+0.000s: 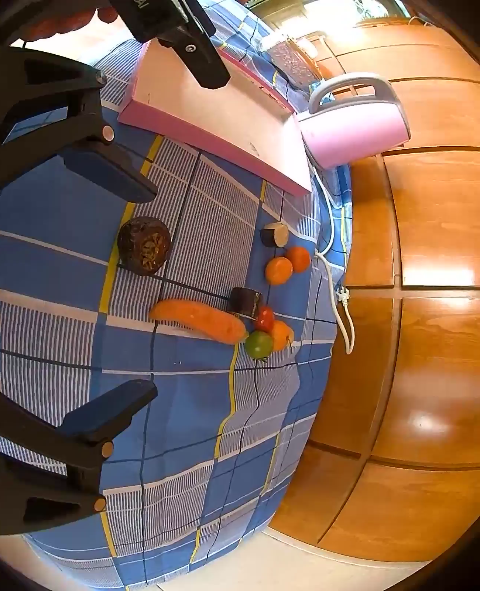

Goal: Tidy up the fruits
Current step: 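Move the left tool toward the dark round fruit beside the tray, then grasp the dark round fruit with the left tool while the right tool grasps the carrot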

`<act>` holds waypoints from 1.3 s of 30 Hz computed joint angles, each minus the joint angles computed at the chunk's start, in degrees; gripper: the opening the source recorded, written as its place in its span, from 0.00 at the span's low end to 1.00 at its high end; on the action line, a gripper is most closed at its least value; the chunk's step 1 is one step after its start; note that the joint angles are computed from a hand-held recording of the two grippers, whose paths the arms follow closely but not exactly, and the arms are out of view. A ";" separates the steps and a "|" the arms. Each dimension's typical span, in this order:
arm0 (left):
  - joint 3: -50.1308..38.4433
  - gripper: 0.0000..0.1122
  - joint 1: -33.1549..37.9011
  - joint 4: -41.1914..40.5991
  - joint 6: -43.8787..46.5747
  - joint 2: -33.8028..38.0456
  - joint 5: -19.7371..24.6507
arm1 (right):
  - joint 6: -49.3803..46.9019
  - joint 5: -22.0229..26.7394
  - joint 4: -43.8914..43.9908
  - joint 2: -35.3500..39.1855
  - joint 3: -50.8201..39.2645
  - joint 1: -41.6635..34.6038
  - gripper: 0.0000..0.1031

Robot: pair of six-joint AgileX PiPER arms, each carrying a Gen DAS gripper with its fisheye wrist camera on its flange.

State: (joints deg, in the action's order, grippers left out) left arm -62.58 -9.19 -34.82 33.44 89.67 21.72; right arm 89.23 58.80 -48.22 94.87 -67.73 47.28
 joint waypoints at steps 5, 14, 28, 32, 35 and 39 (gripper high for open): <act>-0.51 0.91 -0.06 2.79 -2.77 0.50 0.61 | 0.09 0.65 0.07 0.14 -0.48 0.39 0.95; 0.17 0.91 -0.25 2.03 -1.40 -0.43 0.34 | -0.54 0.87 0.83 -0.89 0.51 0.11 0.95; 0.63 0.91 -0.83 0.99 0.61 -1.32 0.39 | 1.59 -0.09 0.10 -2.66 2.70 -0.12 0.90; 0.70 0.91 -0.86 -1.16 3.45 -1.41 0.95 | 4.01 -1.94 -1.74 -4.05 4.86 -0.54 0.85; 0.78 0.91 -0.94 -5.31 8.55 -1.46 2.32 | 2.93 -3.43 -0.36 -5.14 5.94 -1.68 0.68; -0.62 0.91 -0.46 -10.37 14.48 -0.10 7.53 | 2.39 -4.30 1.29 -6.32 8.19 -3.69 0.42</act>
